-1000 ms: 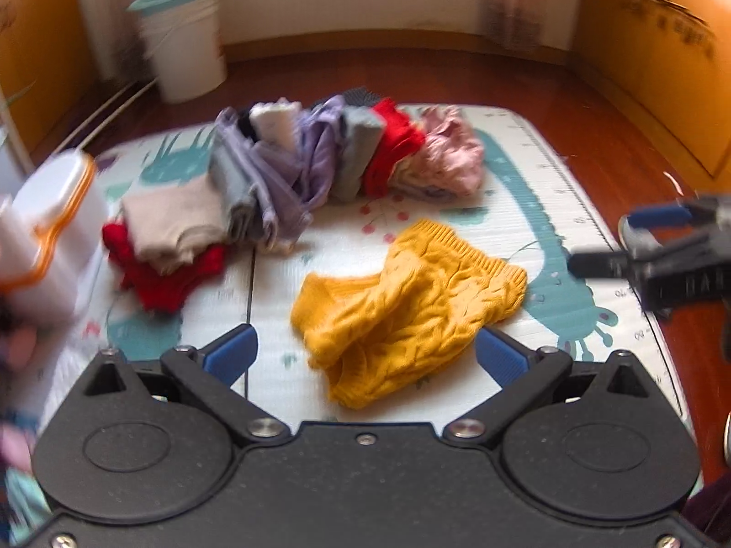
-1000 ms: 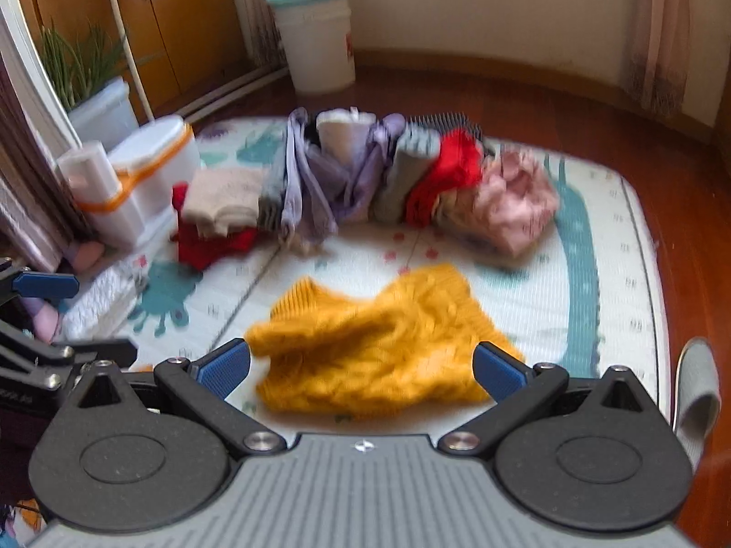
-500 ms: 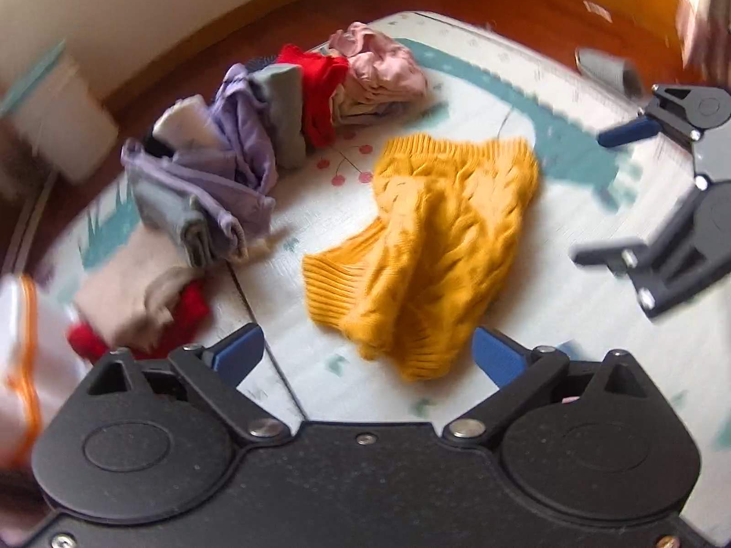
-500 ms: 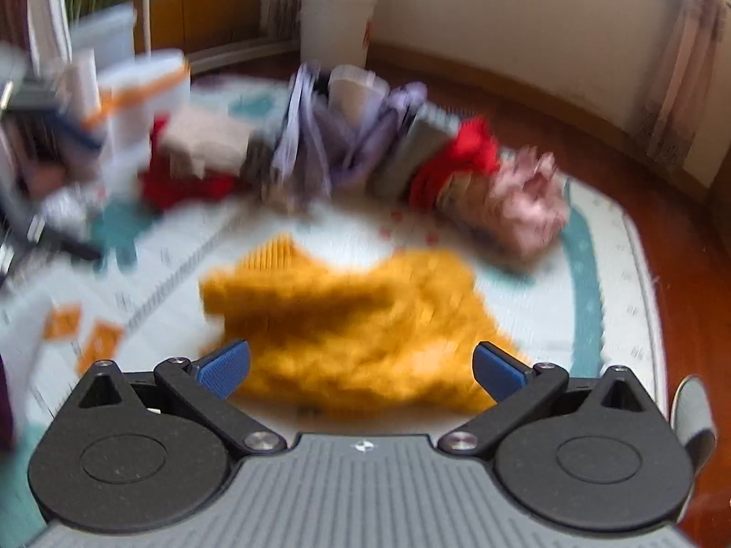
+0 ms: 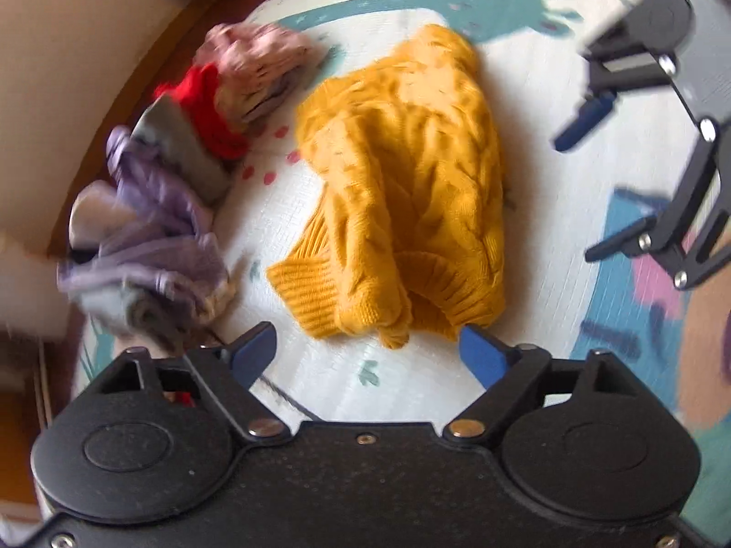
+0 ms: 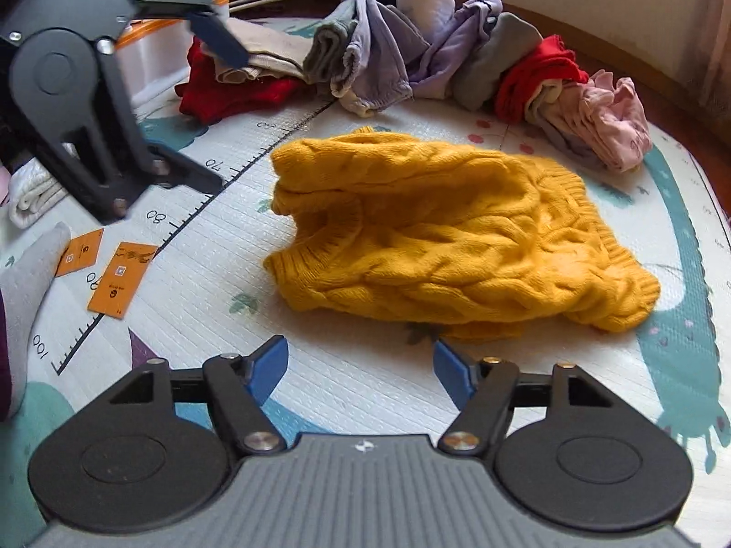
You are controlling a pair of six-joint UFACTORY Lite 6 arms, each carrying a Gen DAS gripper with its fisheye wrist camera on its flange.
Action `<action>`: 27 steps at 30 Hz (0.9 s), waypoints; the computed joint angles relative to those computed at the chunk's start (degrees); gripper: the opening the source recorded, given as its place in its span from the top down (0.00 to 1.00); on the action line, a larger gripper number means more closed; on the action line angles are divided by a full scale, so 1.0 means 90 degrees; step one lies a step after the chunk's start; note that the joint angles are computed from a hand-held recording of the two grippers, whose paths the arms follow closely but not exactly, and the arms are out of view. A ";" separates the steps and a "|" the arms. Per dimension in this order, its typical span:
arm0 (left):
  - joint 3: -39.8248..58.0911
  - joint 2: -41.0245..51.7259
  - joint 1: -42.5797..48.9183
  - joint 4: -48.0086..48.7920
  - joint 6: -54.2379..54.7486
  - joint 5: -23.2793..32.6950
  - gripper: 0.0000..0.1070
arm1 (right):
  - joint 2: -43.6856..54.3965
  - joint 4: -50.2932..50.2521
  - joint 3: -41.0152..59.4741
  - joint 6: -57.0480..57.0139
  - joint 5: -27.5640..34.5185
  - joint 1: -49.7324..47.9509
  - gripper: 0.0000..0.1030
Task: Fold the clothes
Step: 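Lower both tools onto the yellow sweater and grasp its hem edges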
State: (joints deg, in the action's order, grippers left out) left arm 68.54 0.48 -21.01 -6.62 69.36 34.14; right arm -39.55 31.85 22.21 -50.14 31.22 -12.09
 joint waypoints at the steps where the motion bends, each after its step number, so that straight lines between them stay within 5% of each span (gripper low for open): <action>1: -0.0139 -0.0017 -0.0015 -0.0043 0.0370 -0.0196 0.25 | -0.0081 -0.0075 -0.0128 0.0114 -0.0235 0.0201 0.33; 4: -0.0266 0.0158 -0.0047 0.0014 0.0900 -0.0554 0.39 | 0.0073 -0.0259 -0.0280 0.0576 -0.0770 0.0757 0.33; 9: -0.0142 0.0602 -0.0031 0.0073 0.1316 -0.0802 0.48 | 0.0583 -0.0316 -0.0299 0.1230 -0.1375 0.1387 0.33; 14: 0.1392 0.1725 0.0378 -0.0239 -0.0154 0.0720 0.48 | 0.0870 0.0884 -0.0147 0.0109 -0.1487 0.1169 0.33; 16: 0.1484 0.1888 0.0609 -0.0384 -0.0498 0.0794 0.48 | 0.1134 0.1707 0.0073 -0.1029 -0.1445 0.0861 0.33; 20: 0.1515 0.2097 0.0980 -0.0673 -0.0685 0.0995 0.47 | 0.2130 0.3009 0.1049 -0.3178 -0.0960 0.0280 0.33; 27: 0.1073 0.1962 0.1440 -0.1828 -0.0819 0.1172 0.31 | 0.4314 0.1591 0.3817 -0.4285 0.0414 0.0601 0.29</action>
